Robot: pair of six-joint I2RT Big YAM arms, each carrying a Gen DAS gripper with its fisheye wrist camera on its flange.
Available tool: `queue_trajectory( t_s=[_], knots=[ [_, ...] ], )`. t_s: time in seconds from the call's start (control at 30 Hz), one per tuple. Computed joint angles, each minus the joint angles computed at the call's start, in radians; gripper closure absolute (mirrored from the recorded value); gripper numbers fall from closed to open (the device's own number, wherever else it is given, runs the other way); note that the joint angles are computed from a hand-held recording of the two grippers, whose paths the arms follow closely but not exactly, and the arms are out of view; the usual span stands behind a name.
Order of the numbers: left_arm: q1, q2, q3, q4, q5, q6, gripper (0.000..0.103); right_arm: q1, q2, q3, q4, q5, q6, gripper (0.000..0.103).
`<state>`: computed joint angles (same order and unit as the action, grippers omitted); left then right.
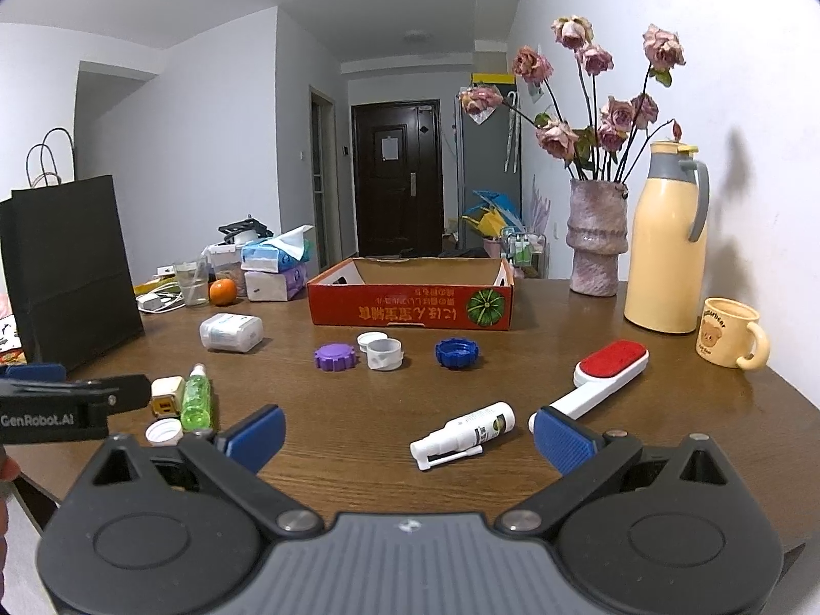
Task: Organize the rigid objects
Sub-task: 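Close the right gripper on the white spray bottle while the left gripper approaches the white cap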
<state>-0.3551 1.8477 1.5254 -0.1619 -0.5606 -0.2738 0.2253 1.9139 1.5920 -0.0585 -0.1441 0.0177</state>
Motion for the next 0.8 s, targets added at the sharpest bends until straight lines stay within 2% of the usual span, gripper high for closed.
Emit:
queue_trajectory(
  t_s=[0.2, 0.57, 0.8],
  knots=[
    [0.026, 0.029, 0.026, -0.009, 0.010, -0.019, 0.000, -0.003, 0.046, 0.046, 0.010, 0.000, -0.010, 0.000],
    [0.062, 0.102, 0.102, -0.083, 0.034, -0.047, 0.000, -0.014, 0.151, 0.157, -0.029, -0.021, -0.084, 0.000],
    [0.078, 0.144, 0.155, -0.136, 0.040, -0.061, 0.000, -0.026, 0.237, 0.266, -0.080, -0.055, -0.110, 0.000]
  ],
)
